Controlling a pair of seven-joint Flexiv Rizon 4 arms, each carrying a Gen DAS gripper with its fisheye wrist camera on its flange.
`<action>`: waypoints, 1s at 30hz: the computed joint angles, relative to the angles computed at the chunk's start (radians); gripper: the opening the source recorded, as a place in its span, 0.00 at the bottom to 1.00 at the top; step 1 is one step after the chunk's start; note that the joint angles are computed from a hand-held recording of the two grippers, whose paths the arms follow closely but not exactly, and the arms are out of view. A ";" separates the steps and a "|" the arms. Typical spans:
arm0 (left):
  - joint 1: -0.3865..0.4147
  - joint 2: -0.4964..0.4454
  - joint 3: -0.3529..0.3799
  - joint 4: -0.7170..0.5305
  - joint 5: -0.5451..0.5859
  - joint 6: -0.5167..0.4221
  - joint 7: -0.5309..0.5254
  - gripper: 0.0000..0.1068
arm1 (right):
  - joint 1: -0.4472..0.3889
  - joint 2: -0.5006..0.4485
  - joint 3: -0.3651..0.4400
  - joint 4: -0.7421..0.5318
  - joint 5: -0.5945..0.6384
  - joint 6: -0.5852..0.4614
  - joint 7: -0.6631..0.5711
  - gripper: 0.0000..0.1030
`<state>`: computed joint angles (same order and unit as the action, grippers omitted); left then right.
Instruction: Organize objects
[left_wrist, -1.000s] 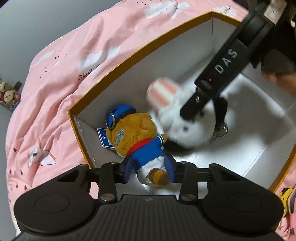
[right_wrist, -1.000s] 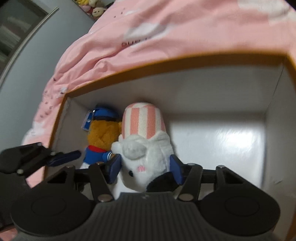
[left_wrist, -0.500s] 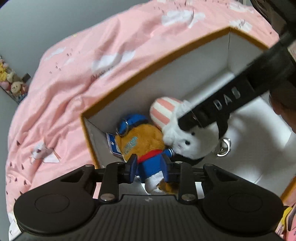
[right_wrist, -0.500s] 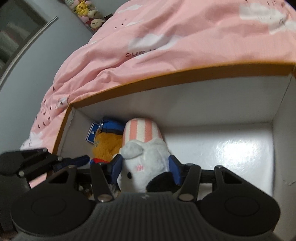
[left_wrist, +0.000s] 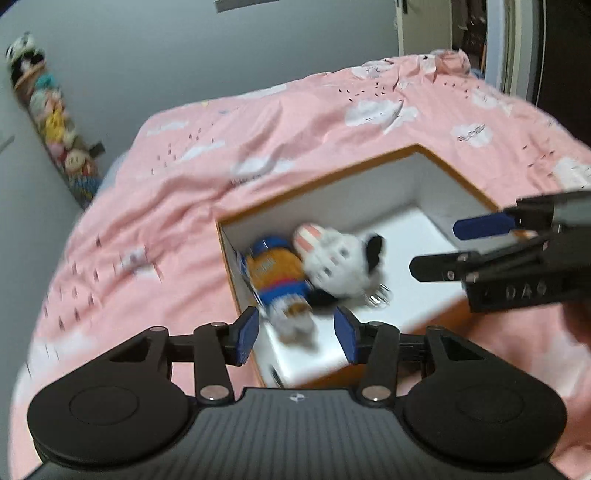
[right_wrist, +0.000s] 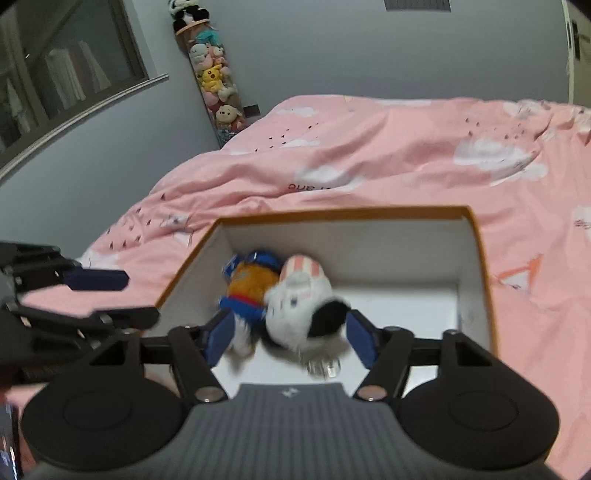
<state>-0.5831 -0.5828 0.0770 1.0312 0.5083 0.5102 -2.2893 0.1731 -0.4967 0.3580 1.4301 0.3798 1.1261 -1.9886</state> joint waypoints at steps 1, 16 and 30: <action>-0.011 0.018 0.000 0.027 -0.003 0.003 -0.031 0.52 | -0.007 0.033 0.005 0.055 0.008 0.035 -0.019 0.69; -0.014 0.133 -0.099 0.341 -0.199 -0.031 -0.381 0.52 | 0.043 0.292 -0.026 0.447 0.061 -0.107 -0.129 0.37; 0.039 0.100 -0.103 0.460 -0.309 0.232 -0.586 0.64 | 0.104 0.292 -0.086 0.531 -0.076 -0.076 0.040 0.28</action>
<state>-0.5440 -0.4828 -0.0263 1.4917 0.1992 0.7426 -2.8755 0.2767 -0.2051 0.2720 1.9607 0.3034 1.0501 -1.9483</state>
